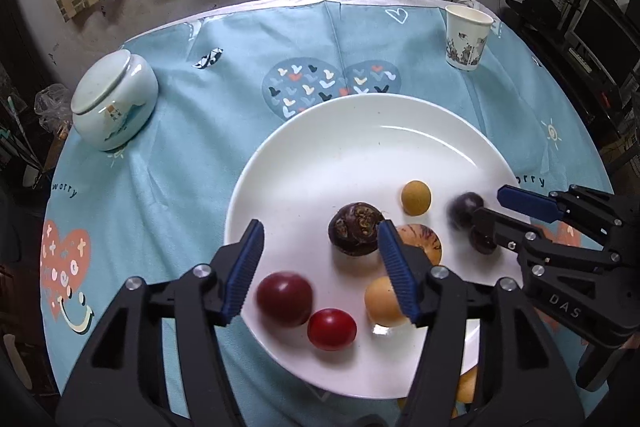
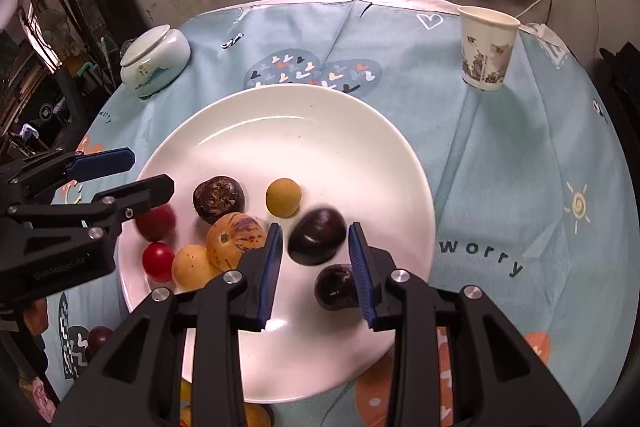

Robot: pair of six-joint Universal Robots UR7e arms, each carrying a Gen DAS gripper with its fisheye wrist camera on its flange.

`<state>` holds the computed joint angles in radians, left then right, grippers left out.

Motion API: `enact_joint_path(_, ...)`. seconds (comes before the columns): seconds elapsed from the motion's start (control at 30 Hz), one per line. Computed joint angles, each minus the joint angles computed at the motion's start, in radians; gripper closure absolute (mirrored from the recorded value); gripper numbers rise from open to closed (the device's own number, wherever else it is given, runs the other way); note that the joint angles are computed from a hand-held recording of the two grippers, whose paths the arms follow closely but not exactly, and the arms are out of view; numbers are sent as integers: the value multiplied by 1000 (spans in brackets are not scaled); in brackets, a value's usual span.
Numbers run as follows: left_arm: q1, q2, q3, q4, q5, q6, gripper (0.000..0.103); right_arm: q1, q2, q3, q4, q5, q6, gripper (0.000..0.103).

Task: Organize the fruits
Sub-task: 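Move both open tools back toward the fruit pile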

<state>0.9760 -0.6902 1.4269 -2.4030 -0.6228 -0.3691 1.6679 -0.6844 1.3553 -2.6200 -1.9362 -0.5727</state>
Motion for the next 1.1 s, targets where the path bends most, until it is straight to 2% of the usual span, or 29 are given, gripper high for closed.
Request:
enact_joint_path(0.17, -18, -46, 47, 6, 13, -50, 39, -4, -55, 58, -31, 20, 19, 68)
enact_joint_path(0.3, -37, -121, 139, 16, 26, -127, 37, -10, -131, 161, -52, 27, 24, 68)
enact_joint_path(0.57, -100, -339, 451, 116, 1, -389, 28, -50, -341, 487, -69, 45, 83, 68)
enact_joint_path(0.67, -137, -409, 579, 150, -56, -479, 26, -56, -401, 635, -171, 9, 30, 65)
enact_joint_path(0.77, -164, -444, 676, 149, -149, -544, 26, -67, -447, 742, -230, 7, -1, 65)
enact_joint_path(0.87, -183, -422, 718, 164, -212, -581, 26, -72, -464, 796, -208, 8, 0, 65)
enact_joint_path(0.93, -194, -402, 732, 154, -241, -576, 26, -71, -465, 841, -284, 12, -19, 64)
enact_joint_path(1.0, -209, -399, 743, 145, -246, -570, 26, -69, -471, 862, -300, 21, -19, 63)
enact_joint_path(1.07, -222, -409, 756, 132, -244, -564, 22, -67, -475, 870, -297, 21, -17, 57)
enact_joint_path(1.1, -225, -412, 759, 138, -242, -572, 20, -69, -479, 873, -292, 30, -22, 47)
